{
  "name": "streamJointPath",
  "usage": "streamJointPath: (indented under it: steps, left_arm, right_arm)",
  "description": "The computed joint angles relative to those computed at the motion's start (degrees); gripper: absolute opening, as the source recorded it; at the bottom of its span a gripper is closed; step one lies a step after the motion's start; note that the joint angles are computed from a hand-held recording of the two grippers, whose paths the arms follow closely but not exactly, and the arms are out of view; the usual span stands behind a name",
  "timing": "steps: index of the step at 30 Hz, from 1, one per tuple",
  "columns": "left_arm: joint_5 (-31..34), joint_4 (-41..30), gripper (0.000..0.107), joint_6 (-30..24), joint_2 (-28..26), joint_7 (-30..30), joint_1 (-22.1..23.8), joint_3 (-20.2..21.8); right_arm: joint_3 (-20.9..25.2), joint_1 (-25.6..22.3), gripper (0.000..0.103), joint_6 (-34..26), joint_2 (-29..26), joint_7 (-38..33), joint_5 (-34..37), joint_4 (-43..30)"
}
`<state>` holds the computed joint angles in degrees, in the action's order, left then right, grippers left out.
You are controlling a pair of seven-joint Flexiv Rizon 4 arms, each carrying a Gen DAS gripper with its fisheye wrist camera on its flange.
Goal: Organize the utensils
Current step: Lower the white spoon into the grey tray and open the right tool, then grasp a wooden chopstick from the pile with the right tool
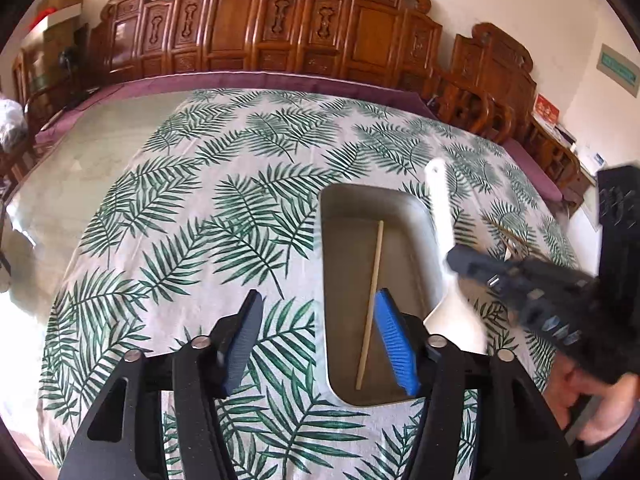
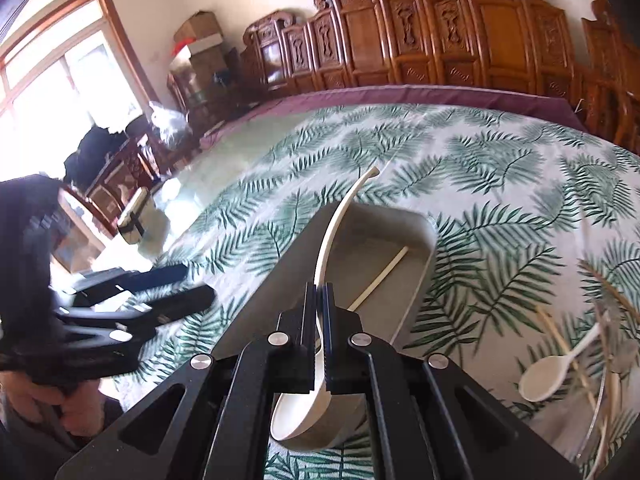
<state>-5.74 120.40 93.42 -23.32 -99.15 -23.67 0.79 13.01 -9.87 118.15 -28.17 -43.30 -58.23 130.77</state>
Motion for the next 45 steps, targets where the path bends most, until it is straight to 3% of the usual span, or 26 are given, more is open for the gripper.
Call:
streamJointPath:
  steps: [9, 13, 15, 20, 24, 28, 33, 39, 45]
  left_arm:
    - [0.50, -0.15, 0.060, 0.23, 0.22, -0.54, -0.92, 1.29]
    - [1.23, -0.96, 0.062, -0.38, -0.11, -1.12, -2.61, 2.77]
    - [2.04, -1.74, 0.065, -0.71, -0.48, -1.93, -4.41, 4.54]
    - [2.94, -2.56, 0.076, 0.27, -0.77, -1.67, -4.66, 2.93]
    - [2.87, -3.24, 0.084, 1.79, -1.34, -1.17, -5.40, 1.61]
    - [2.41, -4.25, 0.086, 2.56, -2.22, -0.38, -7.14, 1.14]
    - [1.90, -5.50, 0.086, 3.18, -3.22, -0.01, -10.44, 2.18]
    - [1.34, -6.70, 0.086, 3.41, -4.71, 1.84, -10.97, -0.29]
    - [1.40, -8.67, 0.086, 1.52, -6.70, 3.15, -13.52, 0.05]
  right_arm:
    - [0.96, 0.05, 0.007, -2.56, -3.35, -0.65, -0.74, -1.12]
    - [2.06, -2.33, 0.008, -1.13, -3.15, -1.25, -2.04, -0.72]
    - [1.70, -3.30, 0.008, 0.26, -2.17, -1.18, -3.01, -0.09]
    - [-3.48, -2.78, 0.008, 4.12, 5.19, -6.51, 0.66, 6.29]
    - [-7.88, -3.14, 0.018, 4.13, 10.63, -13.01, 5.65, 11.55]
    - [-10.45, -4.38, 0.022, 2.02, 12.77, -18.79, 10.78, 13.85]
    - [-12.79, -3.14, 0.030, 0.27, 11.83, -27.60, 23.28, 15.27]
    - [-10.19, -8.65, 0.030, 0.85, 7.41, -29.02, 24.28, 14.92]
    - [-8.50, -9.76, 0.030, -1.13, 4.86, -30.94, 26.33, 13.77]
